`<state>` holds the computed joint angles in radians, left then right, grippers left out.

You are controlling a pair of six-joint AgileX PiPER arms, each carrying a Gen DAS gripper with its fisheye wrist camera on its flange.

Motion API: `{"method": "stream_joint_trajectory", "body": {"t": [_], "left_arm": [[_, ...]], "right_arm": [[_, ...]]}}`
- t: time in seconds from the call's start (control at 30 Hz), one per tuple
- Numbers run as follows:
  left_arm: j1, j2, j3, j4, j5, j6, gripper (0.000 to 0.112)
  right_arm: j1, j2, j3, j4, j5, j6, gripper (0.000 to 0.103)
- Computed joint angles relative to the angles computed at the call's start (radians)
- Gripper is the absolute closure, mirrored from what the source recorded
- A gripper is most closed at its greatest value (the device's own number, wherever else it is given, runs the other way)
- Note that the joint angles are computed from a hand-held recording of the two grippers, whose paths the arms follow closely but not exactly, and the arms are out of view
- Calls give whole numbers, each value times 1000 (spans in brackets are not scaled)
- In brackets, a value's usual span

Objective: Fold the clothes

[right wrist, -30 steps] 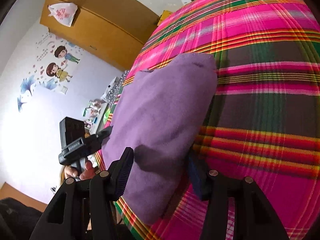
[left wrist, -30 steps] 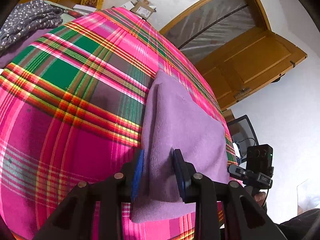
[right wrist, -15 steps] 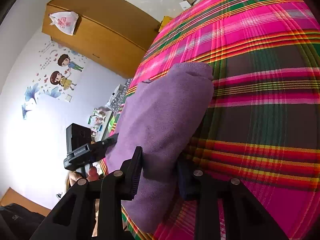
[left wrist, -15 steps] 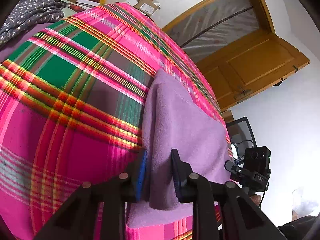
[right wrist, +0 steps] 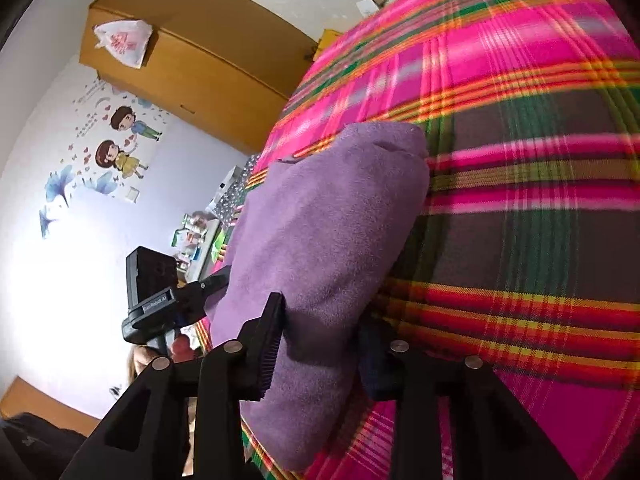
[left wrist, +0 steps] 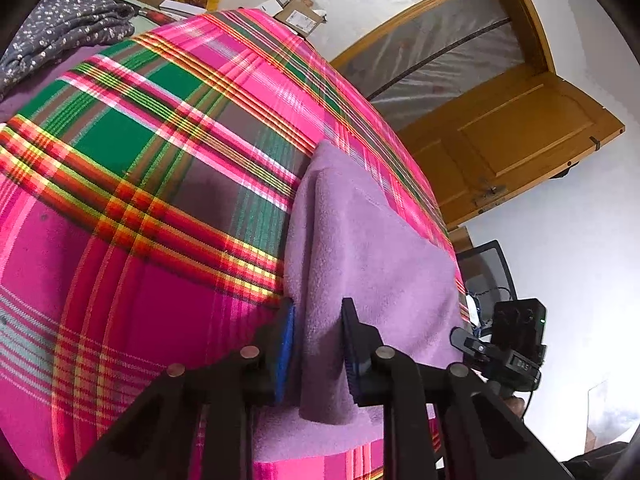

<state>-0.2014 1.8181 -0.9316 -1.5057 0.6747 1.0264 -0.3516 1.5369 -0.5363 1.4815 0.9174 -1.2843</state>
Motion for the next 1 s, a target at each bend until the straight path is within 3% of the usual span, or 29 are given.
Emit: {"method": "stream_joint_trajectory", "body": {"t": [0.23, 0.47, 1.0], "left_arm": [[-31, -61, 17, -28, -33, 14, 94], [-78, -90, -14, -11, -42, -4, 94], [-299, 71, -358, 196, -74, -254, 94]], "right_arm": [[-18, -74, 24, 8, 3, -19, 76], [-131, -132, 47, -17, 69, -37, 76], [-546, -177, 21, -185, 251, -64, 77]]}}
